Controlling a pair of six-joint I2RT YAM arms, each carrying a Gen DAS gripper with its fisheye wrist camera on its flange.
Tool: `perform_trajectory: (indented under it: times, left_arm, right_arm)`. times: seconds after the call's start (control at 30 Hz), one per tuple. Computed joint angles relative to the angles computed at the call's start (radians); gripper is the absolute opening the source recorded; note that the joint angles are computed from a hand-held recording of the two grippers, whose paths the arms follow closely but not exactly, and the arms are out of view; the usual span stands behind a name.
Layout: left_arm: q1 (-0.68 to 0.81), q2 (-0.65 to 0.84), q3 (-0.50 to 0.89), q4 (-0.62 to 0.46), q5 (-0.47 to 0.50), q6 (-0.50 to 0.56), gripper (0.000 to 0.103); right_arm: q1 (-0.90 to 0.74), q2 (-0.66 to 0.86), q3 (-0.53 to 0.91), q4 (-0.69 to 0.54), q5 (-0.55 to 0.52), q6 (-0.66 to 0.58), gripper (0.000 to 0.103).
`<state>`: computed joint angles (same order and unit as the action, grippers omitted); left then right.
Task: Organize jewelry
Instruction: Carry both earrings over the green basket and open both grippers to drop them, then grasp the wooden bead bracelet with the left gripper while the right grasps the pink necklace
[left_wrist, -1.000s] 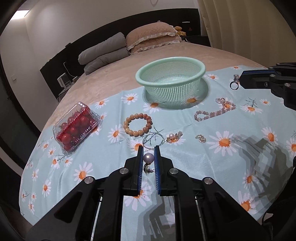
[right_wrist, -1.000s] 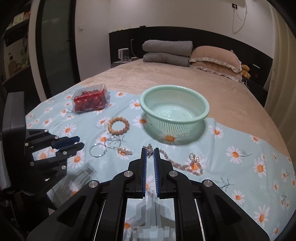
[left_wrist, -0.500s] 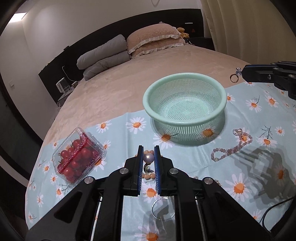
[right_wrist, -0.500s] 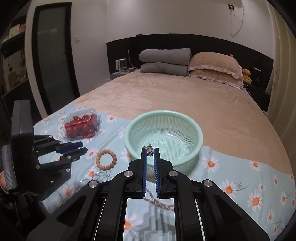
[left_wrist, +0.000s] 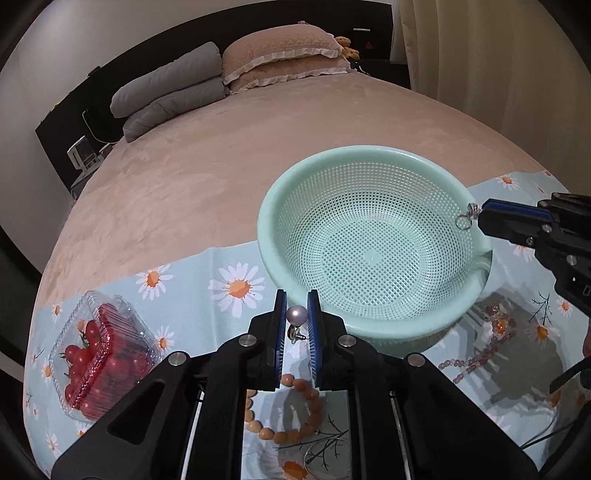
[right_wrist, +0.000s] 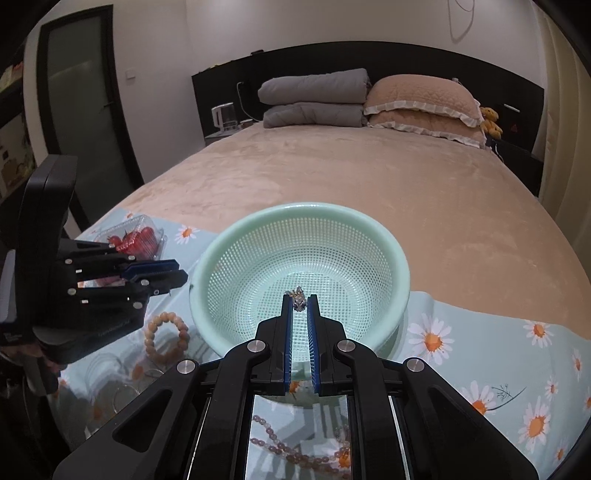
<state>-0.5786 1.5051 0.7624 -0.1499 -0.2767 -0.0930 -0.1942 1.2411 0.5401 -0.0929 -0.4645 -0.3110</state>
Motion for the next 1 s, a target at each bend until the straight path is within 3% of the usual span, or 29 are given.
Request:
perform_trajectory:
  times: [0.33, 0.5, 0.53, 0.63, 0.67, 0.73, 0.77, 0.93, 1.0]
  left_arm:
    - [0.036, 0.087, 0.044, 0.058, 0.122, 0.034, 0.012]
    - [0.035, 0.095, 0.041, 0.079, 0.127, 0.04, 0.012]
    - [0.036, 0.092, 0.035, 0.088, 0.132, 0.049, 0.018]
    - [0.031, 0.067, 0.015, 0.104, 0.119, 0.051, 0.057]
    - [0.03, 0.054, 0.01, 0.109, 0.106, 0.053, 0.06]
    - [0.033, 0.032, 0.01, 0.096, 0.103, 0.06, 0.065]
    - [0.036, 0.018, 0.007, 0.094, 0.101, 0.062, 0.072]
    - [0.052, -0.038, 0.001, 0.061, 0.096, 0.066, 0.082]
    - [0.053, -0.056, -0.001, 0.043, 0.093, 0.072, 0.082]
  right_arm:
    - [-0.027, 0.049, -0.001, 0.047, -0.012, 0.017, 0.008]
    - [-0.009, 0.072, -0.003, 0.057, 0.012, 0.006, 0.009]
    - [-0.009, 0.076, -0.001, 0.054, 0.012, 0.007, 0.01]
    - [-0.021, 0.067, -0.007, 0.084, 0.03, 0.038, 0.018]
    - [-0.035, 0.064, -0.005, 0.085, 0.022, 0.047, 0.022]
    - [-0.066, 0.054, -0.005, 0.088, 0.0, 0.066, 0.045]
    - [-0.078, 0.044, -0.01, 0.096, -0.005, 0.075, 0.049]
    - [-0.103, 0.008, -0.023, 0.1, -0.01, 0.08, 0.064]
    - [-0.102, 0.002, -0.023, 0.096, -0.005, 0.073, 0.066]
